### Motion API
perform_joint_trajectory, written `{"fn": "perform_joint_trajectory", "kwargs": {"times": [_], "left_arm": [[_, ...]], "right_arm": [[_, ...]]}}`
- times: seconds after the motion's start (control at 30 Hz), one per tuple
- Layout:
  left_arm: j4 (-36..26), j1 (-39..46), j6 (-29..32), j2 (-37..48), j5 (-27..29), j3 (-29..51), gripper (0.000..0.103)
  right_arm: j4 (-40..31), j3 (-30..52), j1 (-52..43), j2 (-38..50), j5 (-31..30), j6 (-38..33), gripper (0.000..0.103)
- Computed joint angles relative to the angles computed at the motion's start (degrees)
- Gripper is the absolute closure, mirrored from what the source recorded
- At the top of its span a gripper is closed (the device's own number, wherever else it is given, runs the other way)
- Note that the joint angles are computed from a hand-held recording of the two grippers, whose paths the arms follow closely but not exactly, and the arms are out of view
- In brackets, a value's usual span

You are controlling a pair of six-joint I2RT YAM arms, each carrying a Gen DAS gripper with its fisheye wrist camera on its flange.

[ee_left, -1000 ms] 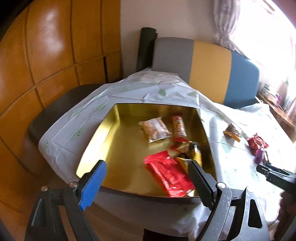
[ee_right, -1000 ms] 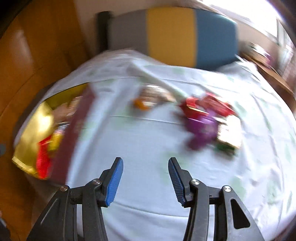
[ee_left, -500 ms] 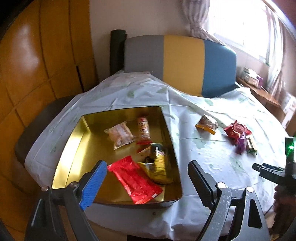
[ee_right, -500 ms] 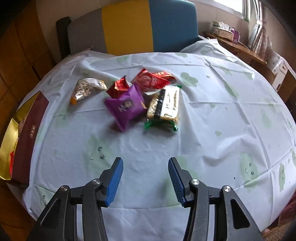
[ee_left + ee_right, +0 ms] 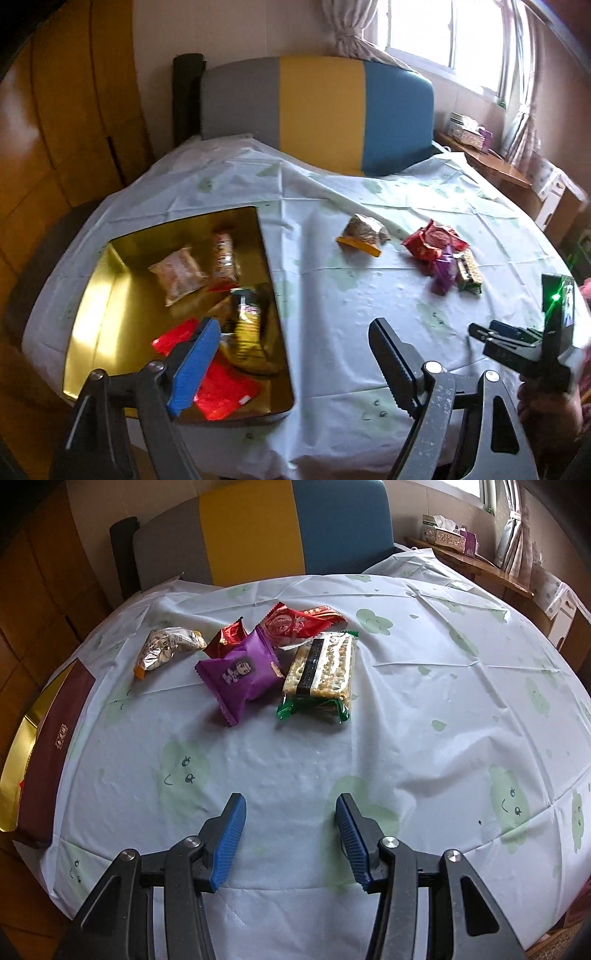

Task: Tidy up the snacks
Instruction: 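Move both open tools back toward the remaining snacks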

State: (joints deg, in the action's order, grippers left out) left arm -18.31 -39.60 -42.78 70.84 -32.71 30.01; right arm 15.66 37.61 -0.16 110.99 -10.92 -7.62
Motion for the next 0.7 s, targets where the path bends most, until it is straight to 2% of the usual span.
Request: {"fn": "perform_joint_trajectory", "kwargs": {"times": [0.33,0.43,0.57,0.6,0.7], "left_arm": [[6.40,1.47,2.48,7.85,5.85,2.52,0.021],[7.82,2.28,3.32,10.50,8.03,3.87,0.031],[9.53,4.45,6.87,15.14,12.63,7.07,0.060],[9.66,5.43,8.07,16.75,14.13,8.48,0.063],[9.79,8.01,10.89,20.97,16.06,12.76,0.062]], "right_arm": [[6.08,-2.76,1.08,0.75,1.22,0.02,0.046],[8.38,-3.81,1.08,1.00,1.14,-0.01,0.045],[11.10,-5.01,1.54,1.44,1.14,-0.25,0.039],[11.66,-5.27,1.75,1.50,1.32,-0.15,0.038],[12.79,-5.68,1.97,1.80,1.14,-0.02,0.034]]}}
